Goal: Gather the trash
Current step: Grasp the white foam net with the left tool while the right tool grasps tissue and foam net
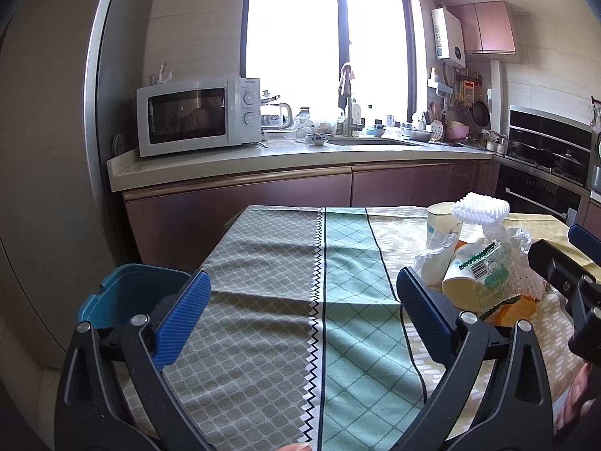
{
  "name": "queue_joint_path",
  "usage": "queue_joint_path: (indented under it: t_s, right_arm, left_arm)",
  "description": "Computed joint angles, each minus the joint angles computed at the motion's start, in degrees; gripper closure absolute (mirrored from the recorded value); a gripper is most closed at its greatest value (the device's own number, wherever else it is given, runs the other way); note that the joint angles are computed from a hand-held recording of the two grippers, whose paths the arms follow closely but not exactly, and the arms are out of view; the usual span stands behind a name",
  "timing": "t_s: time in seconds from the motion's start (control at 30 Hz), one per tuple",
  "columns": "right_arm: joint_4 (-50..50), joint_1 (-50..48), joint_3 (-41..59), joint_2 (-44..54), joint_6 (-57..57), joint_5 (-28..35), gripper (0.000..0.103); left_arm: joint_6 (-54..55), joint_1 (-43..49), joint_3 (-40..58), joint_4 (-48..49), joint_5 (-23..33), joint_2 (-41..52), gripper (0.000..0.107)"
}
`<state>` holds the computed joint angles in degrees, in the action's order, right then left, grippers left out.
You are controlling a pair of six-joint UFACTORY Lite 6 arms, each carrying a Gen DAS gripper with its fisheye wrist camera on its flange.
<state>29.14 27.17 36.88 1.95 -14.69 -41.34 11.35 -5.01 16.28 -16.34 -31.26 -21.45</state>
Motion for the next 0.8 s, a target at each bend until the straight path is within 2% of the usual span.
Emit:
queue_joint_path:
  t_s: [0.1,0.23,0.33,0.47,0.57,0.63,0.7,0.8]
  right_arm:
    - [-3.9,-4.8,1.5,0.4,2.4,3.2,0.007]
    - [-15.4,-13.3,4.4,2.7,13.1,8.9,0.007]
    - [-24.5,-18.6,7.7,5.4,21.2,11.7,0.007]
    - [-36.7,-23.2,11.7,8.6,31.6,14.1,0.013]
    - [-48.8,-26.0,14.4,11.2,42.1,14.6,0.025]
    - [-53.6,-26.6,16.3,13.1,46.3,15.2,0.036]
    - [-57.3,-27.0,17.8,14.6,49.7,15.4,0.038]
    - [-63.1,-27.9,19.4,16.6,54.2,14.7,0.048]
  left_arm:
    - [-2.6,-0.4,3.5,3.4,0.3,4.9,0.01]
    - [-3.6,-2.3,8.9,5.6,0.8,11.1,0.01]
    - [-8.8,-2.7,16.3,12.4,4.4,17.3,0.01]
    - [-26.6,-3.4,29.8,31.6,11.1,27.1,0.01]
    - [-44.6,-5.0,41.2,49.4,15.1,35.1,0.015]
    - [-56.6,-6.2,49.1,61.2,16.6,41.3,0.021]
    - [-68.6,-7.2,56.2,72.4,16.5,46.9,0.024]
    - [-86.5,-8.4,66.6,90.1,15.6,54.6,0.028]
